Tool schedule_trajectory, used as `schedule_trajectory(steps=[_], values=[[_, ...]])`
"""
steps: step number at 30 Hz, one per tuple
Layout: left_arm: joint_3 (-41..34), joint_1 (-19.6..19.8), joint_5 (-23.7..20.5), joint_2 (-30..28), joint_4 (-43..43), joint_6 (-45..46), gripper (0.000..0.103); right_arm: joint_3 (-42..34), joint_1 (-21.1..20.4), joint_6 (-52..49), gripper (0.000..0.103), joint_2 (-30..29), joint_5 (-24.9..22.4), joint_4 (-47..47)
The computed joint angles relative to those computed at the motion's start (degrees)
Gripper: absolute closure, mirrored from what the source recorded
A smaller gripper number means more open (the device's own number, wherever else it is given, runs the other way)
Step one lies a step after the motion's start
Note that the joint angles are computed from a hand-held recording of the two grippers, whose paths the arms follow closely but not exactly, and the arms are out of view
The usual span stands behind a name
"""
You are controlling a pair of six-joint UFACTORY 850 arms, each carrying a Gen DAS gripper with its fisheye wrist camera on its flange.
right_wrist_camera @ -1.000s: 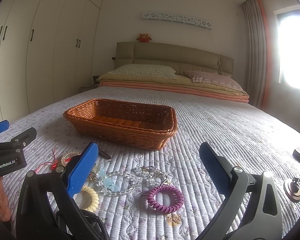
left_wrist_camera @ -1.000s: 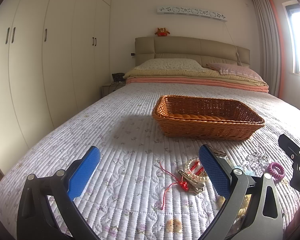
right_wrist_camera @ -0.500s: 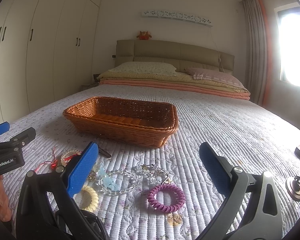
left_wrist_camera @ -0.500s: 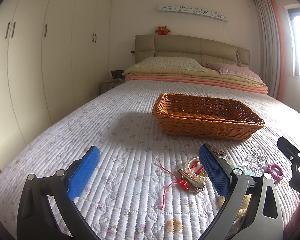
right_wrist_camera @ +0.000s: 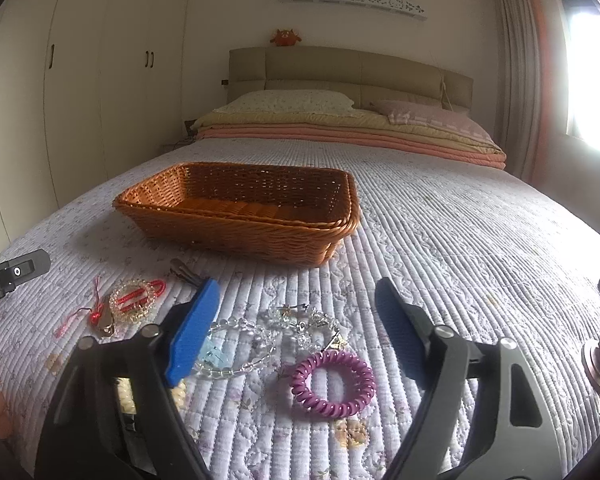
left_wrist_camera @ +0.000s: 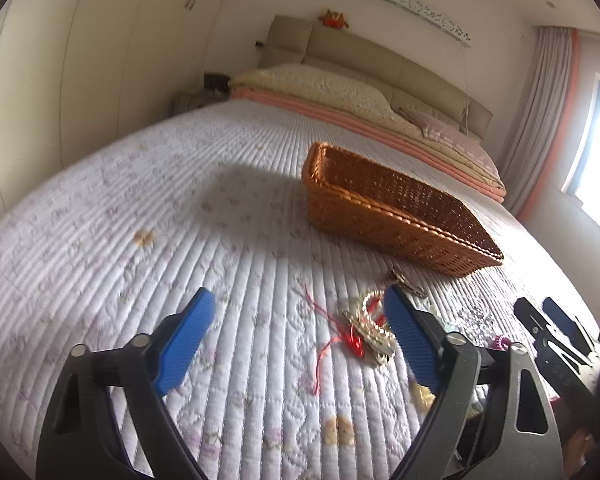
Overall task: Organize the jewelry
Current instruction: 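Grasp the black claw clip with the right tool while the left tool grasps the silver barrette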
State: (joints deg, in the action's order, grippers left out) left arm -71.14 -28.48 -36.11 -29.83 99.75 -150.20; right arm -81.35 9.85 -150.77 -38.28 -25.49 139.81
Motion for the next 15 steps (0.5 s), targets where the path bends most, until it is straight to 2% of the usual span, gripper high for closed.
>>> schedule_trajectory(steps=[1, 2, 4, 5, 7, 9, 11, 13, 15], values=[[0.26, 0.27, 1.39, 0.23, -0.87, 0.50, 0.031, -0.17, -0.01, 1.26, 0.041, -0.03, 0.47, -1.58], [0.63, 0.59, 3.10, 0.53, -1.08, 0.84, 0.042, -0.45, -0.07, 2.81, 0.044, -0.12, 0.87, -3.36], [1.57, 0.98, 5.64, 1.19, -1.06, 0.99, 0.053, -0.86, -0.51, 9.35, 0.058, -0.08, 1.23, -10.58], [1.82, 1.16, 6.70, 1.42, -1.84, 1.99, 0.058, -0.92, -0.81, 12.94, 0.061, 0.04, 1.06, -14.49], [3.23, 1.62, 9.16, 2.44, 0.59, -0.55, 0.063, -0.55, -1.42, 19.02, 0.068, 0.58, 0.21, -21.35], [4.56, 2.12, 11.52, 3.47, 2.15, -2.34, 0.064, 0.36, -2.10, 24.49, 0.068, 1.52, -1.23, -27.57], [4.81, 2.32, 12.75, 3.81, 0.33, 0.02, 0.066, 1.99, -2.97, 28.40, 0.068, 2.81, -3.61, -33.12], [4.71, 2.32, 13.84, 4.03, 0.30, 1.01, 0.066, 3.94, -3.45, 29.37, 0.068, 4.26, -4.38, -35.13], [3.51, 2.14, 14.25, 3.65, -2.96, 5.87, 0.066, 5.74, -4.18, 31.04, 0.068, 5.53, -5.35, -37.52]])
